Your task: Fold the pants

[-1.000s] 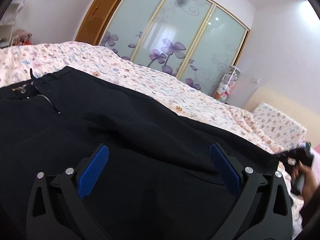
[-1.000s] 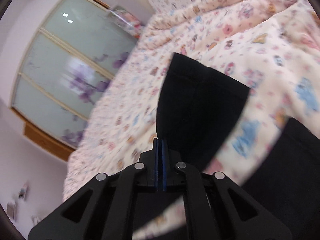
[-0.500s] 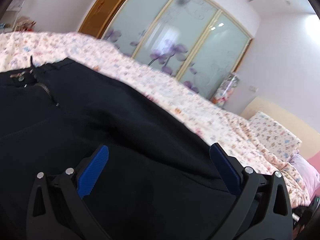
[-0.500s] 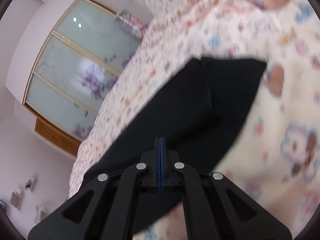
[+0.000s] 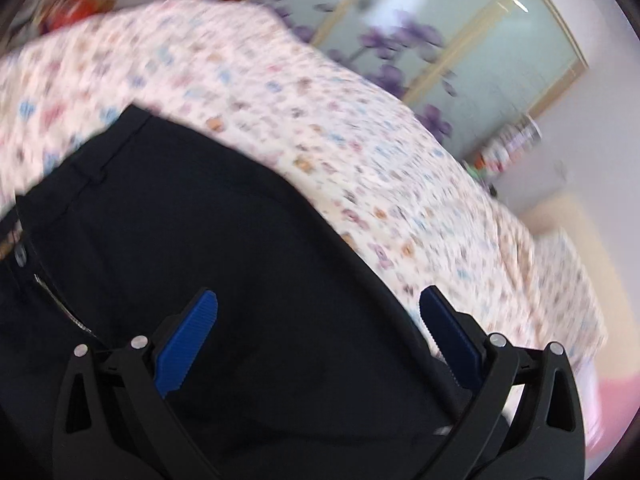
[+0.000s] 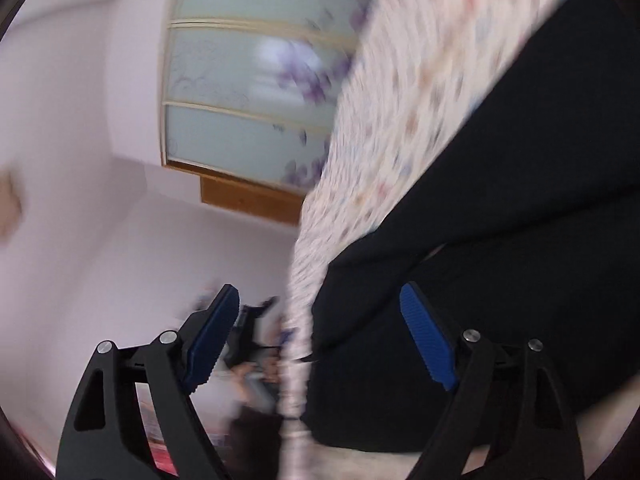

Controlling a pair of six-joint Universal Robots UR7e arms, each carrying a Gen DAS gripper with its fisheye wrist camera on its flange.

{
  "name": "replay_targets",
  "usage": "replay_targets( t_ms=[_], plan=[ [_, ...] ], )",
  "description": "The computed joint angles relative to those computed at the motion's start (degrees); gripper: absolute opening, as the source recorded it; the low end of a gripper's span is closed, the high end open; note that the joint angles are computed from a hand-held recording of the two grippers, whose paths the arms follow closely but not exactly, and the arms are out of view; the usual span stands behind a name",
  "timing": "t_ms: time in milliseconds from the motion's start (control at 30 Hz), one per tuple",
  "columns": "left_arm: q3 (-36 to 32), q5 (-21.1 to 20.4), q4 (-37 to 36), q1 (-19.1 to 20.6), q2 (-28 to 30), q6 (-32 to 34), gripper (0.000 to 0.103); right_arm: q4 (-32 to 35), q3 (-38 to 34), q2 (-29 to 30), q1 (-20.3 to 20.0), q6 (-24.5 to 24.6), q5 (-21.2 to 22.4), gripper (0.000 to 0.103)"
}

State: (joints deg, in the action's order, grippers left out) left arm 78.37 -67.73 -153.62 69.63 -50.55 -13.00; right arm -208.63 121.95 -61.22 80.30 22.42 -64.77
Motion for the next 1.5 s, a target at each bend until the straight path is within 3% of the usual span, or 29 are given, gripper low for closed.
replay_targets(
  t_ms=[100, 233, 367, 433, 467, 500, 567, 667, 733, 833, 933, 1033, 1133, 1267, 1400, 1467, 1500],
  plan=[
    [2.0, 2.4, -3.1, 0.4, 0.0, -3.9, 0.101, 11.9, -12.4, 6.2, 4.7, 3.8, -8.9, 0.075],
    [5.0, 8.7, -8.1, -0.7, -0.8, 1.2, 0.101, 21.2, -23.3, 13.6, 5.5, 12.0, -8.7, 0.071],
    [8.0, 11.5, -12.9, -1.7, -2.4, 6.6, 0.101, 21.9, -27.9, 18.8, 6.1, 17.5, -13.0, 0.065],
    [9.1, 11.4, -14.8, -2.0, -3.3, 10.4, 0.101, 17.4, -26.9, 19.7, 5.6, 20.0, -13.8, 0.06],
    [9.7, 11.3, -16.5, -2.1, -3.5, 12.0, 0.101, 16.0, -27.2, 20.3, 5.3, 19.9, -14.6, 0.051],
    [10.2, 11.6, -18.2, -2.2, -3.6, 13.4, 0.101, 15.7, -28.0, 21.0, 5.1, 19.0, -15.5, 0.03],
    [9.4, 11.6, -16.4, -2.2, -3.7, 14.7, 0.101, 14.3, -27.9, 21.9, 4.6, 16.3, -16.5, 0.005],
    [5.6, 12.4, -6.7, -1.8, -3.1, 11.1, 0.101, 5.4, -24.4, 22.7, 3.9, 6.4, -12.9, 0.004],
    [3.3, 9.4, -2.3, -0.7, -2.7, 7.9, 0.101, -0.8, -21.2, 22.4, 4.0, -2.6, -10.0, 0.004],
    [0.0, 6.8, 1.9, 0.3, -1.5, 4.7, 0.101, -5.3, -17.4, 21.2, 4.3, -13.0, -7.0, 0.004],
    [-4.2, 4.6, 6.4, 1.2, 0.6, 2.9, 0.101, -7.8, -13.7, 19.9, 4.7, -19.3, -6.7, 0.004],
    [-10.7, 4.2, 13.0, 2.0, 4.1, -1.0, 0.101, -8.3, -13.2, 20.2, 4.0, -21.1, -5.2, 0.004],
    [-19.6, -1.4, 21.9, 4.0, 8.9, -7.0, 0.097, -7.7, -14.9, 21.6, 3.2, -21.5, -4.0, 0.004],
    [-26.1, 4.3, 25.5, 3.7, 13.7, -11.2, 0.09, -6.5, -15.6, 21.6, 2.6, -20.6, -2.8, 0.004],
    [-30.9, -0.3, 25.2, 5.3, 17.1, -14.7, 0.067, -5.9, -16.4, 21.8, 2.9, -20.3, -1.8, 0.004],
    [-32.6, 0.1, 25.2, 5.4, 18.5, -15.0, 0.058, -6.0, -16.4, 21.8, 3.4, -19.9, -1.5, 0.004],
    [-33.2, 0.7, 25.0, 5.4, 19.1, -14.8, 0.042, -5.8, -16.7, 22.0, 3.3, -19.9, -1.3, 0.004]
  ],
)
